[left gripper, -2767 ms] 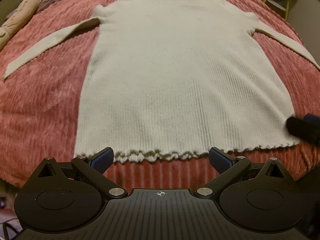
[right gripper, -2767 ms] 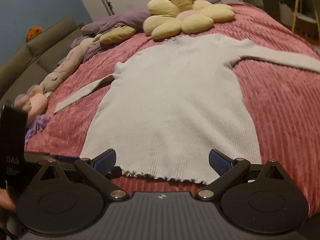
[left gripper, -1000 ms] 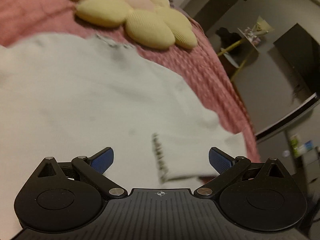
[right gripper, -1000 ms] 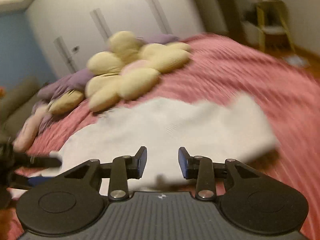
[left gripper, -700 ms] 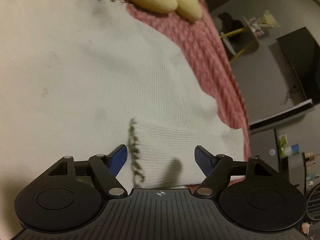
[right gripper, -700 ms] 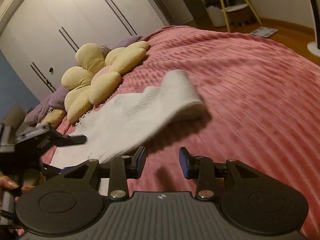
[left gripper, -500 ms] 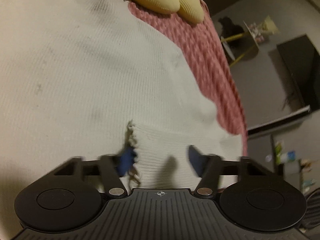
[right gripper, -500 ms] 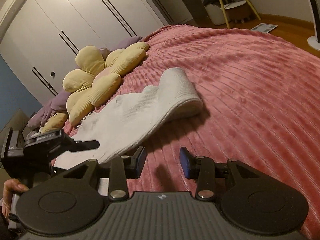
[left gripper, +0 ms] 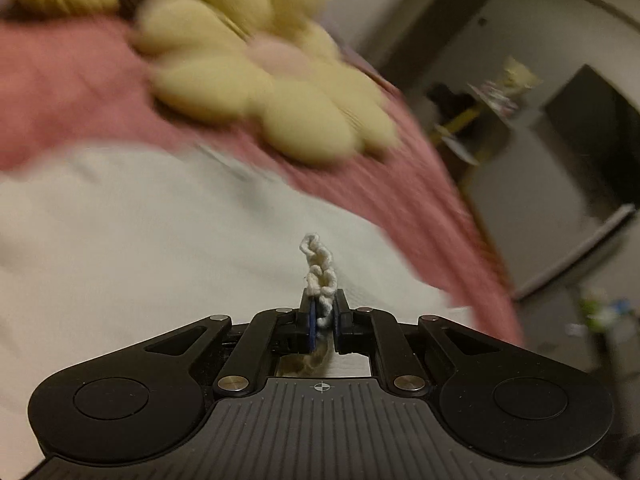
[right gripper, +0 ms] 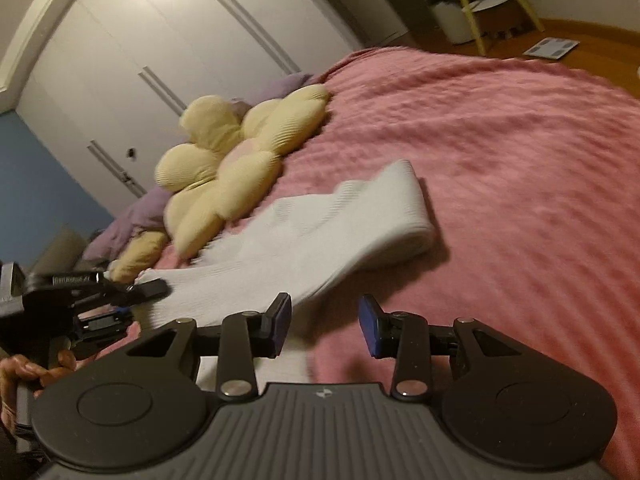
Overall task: Fold small clothes
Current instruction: 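Grasp the other ruffled sleeve cuff with the left tool, fold it across, release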
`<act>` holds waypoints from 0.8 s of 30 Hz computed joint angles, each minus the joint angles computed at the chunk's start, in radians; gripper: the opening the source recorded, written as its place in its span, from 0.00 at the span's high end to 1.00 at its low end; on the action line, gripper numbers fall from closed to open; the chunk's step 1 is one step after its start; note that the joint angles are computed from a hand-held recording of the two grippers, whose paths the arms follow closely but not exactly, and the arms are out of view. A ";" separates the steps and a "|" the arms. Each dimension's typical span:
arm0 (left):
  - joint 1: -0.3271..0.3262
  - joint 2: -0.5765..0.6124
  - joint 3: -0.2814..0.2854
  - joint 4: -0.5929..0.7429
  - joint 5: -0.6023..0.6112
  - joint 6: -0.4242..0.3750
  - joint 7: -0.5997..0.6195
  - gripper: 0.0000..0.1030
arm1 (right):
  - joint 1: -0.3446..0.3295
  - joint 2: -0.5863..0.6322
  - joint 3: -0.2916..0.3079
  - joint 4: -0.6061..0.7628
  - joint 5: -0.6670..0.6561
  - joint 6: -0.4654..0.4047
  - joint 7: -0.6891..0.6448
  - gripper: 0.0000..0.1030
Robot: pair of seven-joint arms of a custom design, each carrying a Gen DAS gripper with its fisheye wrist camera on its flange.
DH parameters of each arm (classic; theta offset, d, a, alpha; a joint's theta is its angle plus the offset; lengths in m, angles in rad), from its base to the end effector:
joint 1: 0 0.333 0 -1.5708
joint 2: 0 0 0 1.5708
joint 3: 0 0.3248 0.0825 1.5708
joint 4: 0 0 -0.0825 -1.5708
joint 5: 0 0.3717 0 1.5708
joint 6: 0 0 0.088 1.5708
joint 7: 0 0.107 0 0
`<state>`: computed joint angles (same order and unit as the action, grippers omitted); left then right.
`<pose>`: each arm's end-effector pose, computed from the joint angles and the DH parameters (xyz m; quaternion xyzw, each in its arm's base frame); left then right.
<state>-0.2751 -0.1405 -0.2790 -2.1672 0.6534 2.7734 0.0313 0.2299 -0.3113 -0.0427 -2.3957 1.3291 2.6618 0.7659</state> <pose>0.4424 -0.3129 0.5457 -0.7714 0.4859 -0.3870 0.1382 0.4621 0.0580 0.4956 -0.5943 0.6403 0.0029 0.4866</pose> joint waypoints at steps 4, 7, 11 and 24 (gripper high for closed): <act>0.014 -0.087 0.002 -0.068 0.008 -0.189 0.038 0.90 | 0.023 0.042 0.005 0.051 0.039 -0.061 -0.009 0.61; 0.020 -0.114 0.014 -0.138 -0.019 -0.185 0.019 0.82 | 0.034 0.087 0.026 0.089 0.056 -0.066 0.005 0.59; 0.057 -0.154 0.020 -0.257 -0.004 -0.001 -0.106 0.46 | 0.032 0.153 0.045 0.132 0.031 -0.083 0.104 0.59; 0.126 -0.219 0.004 -0.277 0.064 -0.019 -0.107 0.91 | 0.043 0.224 0.081 0.188 0.044 0.016 0.152 0.47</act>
<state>-0.1490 -0.3594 -0.2752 -2.4444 0.7177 2.7544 -0.0758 0.2724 -0.0869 0.0382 -2.2081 1.3735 2.6782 0.9179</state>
